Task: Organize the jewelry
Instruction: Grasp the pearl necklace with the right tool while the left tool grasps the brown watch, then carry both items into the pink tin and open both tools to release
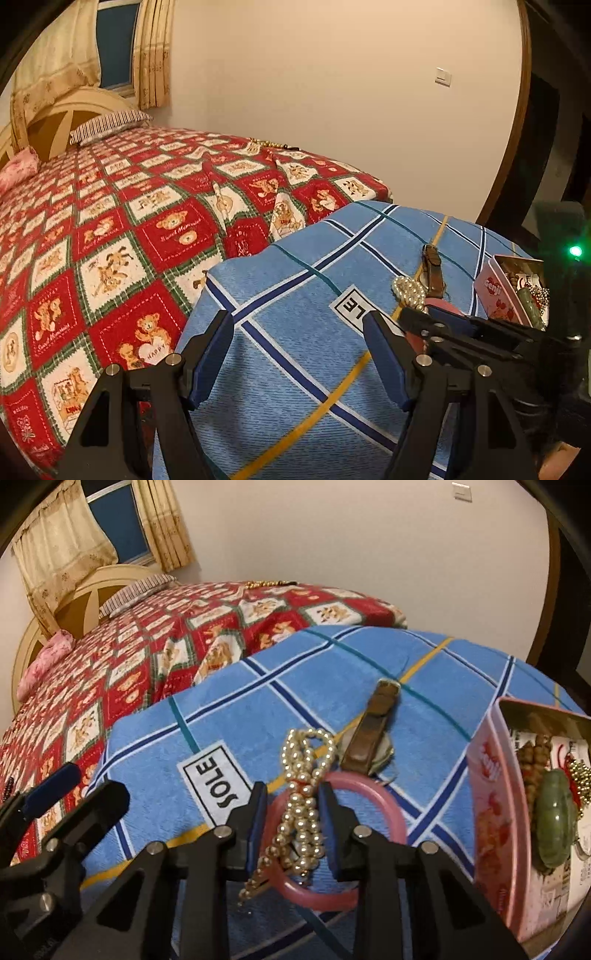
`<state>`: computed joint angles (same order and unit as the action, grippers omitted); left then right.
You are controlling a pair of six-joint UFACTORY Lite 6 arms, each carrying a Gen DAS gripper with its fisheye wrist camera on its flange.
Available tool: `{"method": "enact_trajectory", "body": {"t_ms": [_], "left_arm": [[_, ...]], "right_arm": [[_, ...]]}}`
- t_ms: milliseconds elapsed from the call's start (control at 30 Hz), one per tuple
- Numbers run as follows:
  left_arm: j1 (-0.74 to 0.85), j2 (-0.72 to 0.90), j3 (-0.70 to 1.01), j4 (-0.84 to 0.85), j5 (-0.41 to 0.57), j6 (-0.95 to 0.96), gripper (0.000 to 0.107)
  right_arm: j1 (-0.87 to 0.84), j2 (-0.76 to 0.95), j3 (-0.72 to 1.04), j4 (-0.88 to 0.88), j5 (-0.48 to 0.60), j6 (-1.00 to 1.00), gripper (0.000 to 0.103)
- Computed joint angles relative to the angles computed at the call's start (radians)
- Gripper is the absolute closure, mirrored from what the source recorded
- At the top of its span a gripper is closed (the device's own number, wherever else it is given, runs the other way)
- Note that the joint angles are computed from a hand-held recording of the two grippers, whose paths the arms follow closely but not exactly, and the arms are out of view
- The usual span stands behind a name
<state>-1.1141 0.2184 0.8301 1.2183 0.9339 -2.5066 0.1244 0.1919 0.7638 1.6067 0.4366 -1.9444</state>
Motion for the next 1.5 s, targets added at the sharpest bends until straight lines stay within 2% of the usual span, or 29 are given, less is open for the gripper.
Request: {"method": "enact_trajectory", "body": {"t_ms": [67,200,267,367,467,633,767,867,933,1000,1100,1133,1167,1233,1300,1400,1500], "left_arm": [[0.004,-0.009,-0.01,0.001,-0.008,-0.011,0.035],[0.013,-0.005,-0.007,0.004,-0.025,-0.005,0.035],[0.02,0.004,0.003,0.003,-0.033,0.009,0.035],[0.029,0.006,0.008,0.031,-0.054,0.011,0.035],[0.042,0.023,0.037,0.064,-0.059,0.043,0.035],[0.108,0.106,0.176,0.136,-0.091,0.154,0.035],[0.195,0.237,0.384,0.183,-0.207,0.291,0.035],[0.246,0.386,0.589,0.132,-0.297,0.447,0.035],[0.273,0.496,0.734,0.028,-0.319,0.604,0.041],[0.298,0.57,0.829,-0.074,-0.35,0.736,0.061],[0.332,0.643,0.905,-0.205,-0.39,0.864,0.077],[0.333,0.618,0.88,-0.176,-0.399,0.832,0.084],[0.336,0.6,0.852,-0.142,-0.415,0.793,0.086],[0.346,0.573,0.802,-0.107,-0.453,0.739,0.087],[0.342,0.533,0.74,0.018,-0.456,0.595,0.087],[0.309,0.409,0.589,0.201,-0.406,0.371,0.087],[0.275,0.299,0.469,0.265,-0.345,0.264,0.09]], "right_arm": [[-0.021,-0.006,-0.008,-0.014,0.029,0.004,0.087],[-0.118,-0.067,-0.069,0.018,0.146,-0.053,0.087],[-0.168,-0.085,-0.084,0.012,0.19,-0.052,0.087],[-0.295,-0.121,-0.093,-0.019,0.315,-0.027,0.087],[-0.377,-0.159,-0.091,-0.001,0.379,-0.031,0.087],[-0.449,-0.168,-0.079,0.115,0.347,-0.143,0.087],[-0.481,-0.118,-0.043,0.152,0.337,-0.157,0.087],[-0.492,-0.113,-0.04,0.175,0.331,-0.173,0.087],[-0.499,-0.113,-0.041,0.177,0.334,-0.177,0.087],[-0.508,-0.102,-0.03,0.163,0.341,-0.16,0.087],[-0.52,-0.096,-0.02,0.147,0.346,-0.15,0.087],[-0.521,-0.091,-0.015,0.142,0.348,-0.146,0.087],[-0.52,-0.09,-0.015,0.139,0.348,-0.143,0.087],[-0.518,-0.086,-0.012,0.134,0.341,-0.139,0.087],[-0.515,-0.081,-0.006,0.129,0.338,-0.13,0.087],[-0.528,-0.076,-0.001,0.137,0.357,-0.135,0.087],[-0.543,-0.08,-0.004,0.14,0.378,-0.136,0.087]]}}
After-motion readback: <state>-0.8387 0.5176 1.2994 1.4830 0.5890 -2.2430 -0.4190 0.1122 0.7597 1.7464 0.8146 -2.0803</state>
